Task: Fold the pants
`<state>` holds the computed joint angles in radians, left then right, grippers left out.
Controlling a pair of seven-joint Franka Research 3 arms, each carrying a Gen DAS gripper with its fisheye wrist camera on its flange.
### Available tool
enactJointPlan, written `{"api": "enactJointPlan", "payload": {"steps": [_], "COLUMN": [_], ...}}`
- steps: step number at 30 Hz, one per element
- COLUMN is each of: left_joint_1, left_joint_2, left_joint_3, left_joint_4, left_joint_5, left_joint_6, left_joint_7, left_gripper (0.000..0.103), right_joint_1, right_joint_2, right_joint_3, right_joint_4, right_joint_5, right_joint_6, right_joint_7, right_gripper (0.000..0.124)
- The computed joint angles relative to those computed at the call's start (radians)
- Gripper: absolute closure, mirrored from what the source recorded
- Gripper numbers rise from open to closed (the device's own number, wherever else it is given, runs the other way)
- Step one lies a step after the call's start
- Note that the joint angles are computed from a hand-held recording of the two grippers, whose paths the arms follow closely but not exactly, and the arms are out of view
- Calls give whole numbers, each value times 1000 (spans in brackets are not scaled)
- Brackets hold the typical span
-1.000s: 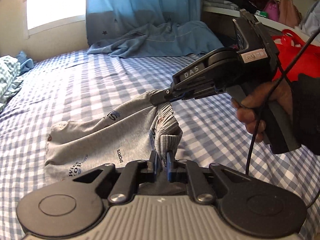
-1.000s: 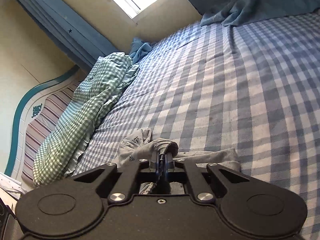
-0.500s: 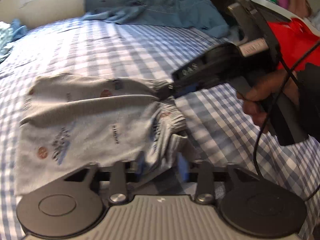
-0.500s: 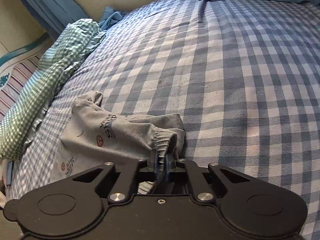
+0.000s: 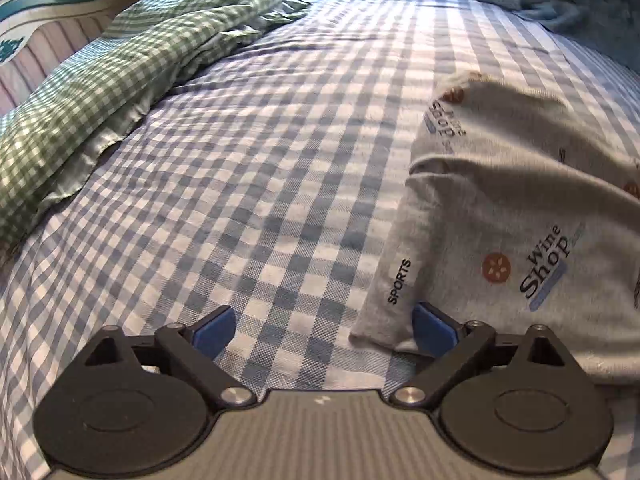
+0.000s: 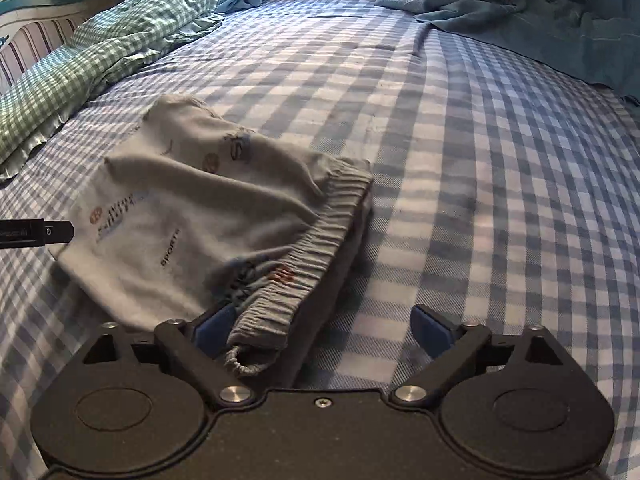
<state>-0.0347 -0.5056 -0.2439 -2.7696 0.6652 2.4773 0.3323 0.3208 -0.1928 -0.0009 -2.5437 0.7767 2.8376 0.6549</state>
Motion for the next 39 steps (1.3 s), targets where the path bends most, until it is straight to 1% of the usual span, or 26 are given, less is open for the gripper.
{"api": "enactJointPlan", "payload": {"steps": [1, 2, 4, 5, 7, 9, 11, 13, 15, 16, 17, 19, 22, 24, 25, 27, 28, 29, 30, 32, 34, 35, 36, 37, 38, 39], "left_joint_1": [-1, -14, -27, -19, 16, 38, 44, 37, 26, 30, 37, 22, 33, 29, 19, 23, 55, 94, 131, 196, 242, 252, 231, 242, 235, 225], "left_joint_2": [-25, -37, -62, -82, -99, -70, -12, 48, 78, 75, 66, 54, 34, 25, 18, -10, -27, -41, -41, 4, 92, 142, 200, 262, 309, 320], "left_joint_3": [5, 21, 32, 25, 20, 20, 17, 14, 23, 21, 22, 51, 55, 55, 65, 62, 34, 5, -18, -47, -79, -88, -71, -89, -72, -37], "left_joint_4": [-24, -32, -33, -36, -44, -22, 12, 38, 35, 23, 4, -21, -55, -57, -53, -46, -44, -42, -34, 7, 87, 126, 168, 210, 227, 214], "left_joint_5": [10, -10, -44, -43, -17, -11, -16, -28, -45, -40, -36, -85, -111, -127, -150, -167, -134, -85, -34, 63, 151, 196, 221, 189, 179, 228], "left_joint_6": [23, 20, 5, 7, 74, 127, 147, 136, 145, 163, 189, 215, 257, 248, 231, 199, 200, 219, 248, 316, 329, 322, 284, 235, 241, 303], "left_joint_7": [1, 32, 72, 63, 28, 21, 38, 65, 80, 66, 46, 60, 67, 95, 119, 139, 115, 84, 58, 22, -7, -21, -22, 24, 48, 3], "left_gripper": [2, 2, 4, 4, 3, 0, 0, 1, 1, 0, 0, 0, 0, 0, 0, 1, 1, 1, 0, 0, 0, 0, 0, 0, 0, 0], "right_joint_1": [9, -2, -37, -40, -27, -26, -37, -44, -50, -44, -39, -7, -31, -65, -71, -59, -70, -88, -103, -125, -133, -123, -114, -70, -43, -50], "right_joint_2": [8, 13, 11, 8, 19, 88, 201, 328, 447, 512, 553, 630, 693, 712, 704, 663, 640, 599, 551, 435, 330, 294, 275, 273, 287, 303], "right_joint_3": [-38, -51, -45, -49, -52, -42, -14, 28, 67, 81, 91, 95, 124, 149, 153, 132, 128, 137, 149, 173, 187, 185, 184, 153, 121, 113], "right_joint_4": [9, 24, 59, 86, 139, 240, 380, 533, 678, 761, 810, 900, 958, 978, 963, 898, 873, 822, 762, 615, 480, 427, 386, 339, 309, 303], "right_joint_5": [66, 92, 69, 105, 231, 297, 315, 297, 233, 161, 105, -32, -68, -54, -47, -68, -65, -45, -24, 28, 119, 148, 130, 53, -31, -45], "right_joint_6": [-43, -90, -158, -182, -171, -219, -305, -391, -485, -535, -557, -557, -553, -567, -535, -405, -377, -331, -279, -182, -138, -115, -71, 29, 110, 135], "right_joint_7": [-61, -71, -22, -36, -129, -172, -149, -94, -47, -3, 25, 108, 142, 146, 152, 210, 238, 213, 158, -19, -238, -316, -328, -270, -180, -132], "right_gripper": [22, 22, 22, 22, 22, 22, 26, 31, 40, 51, 76, 106, 107, 107, 104, 102, 100, 96, 92, 69, 57, 52, 52, 52, 49, 42]}}
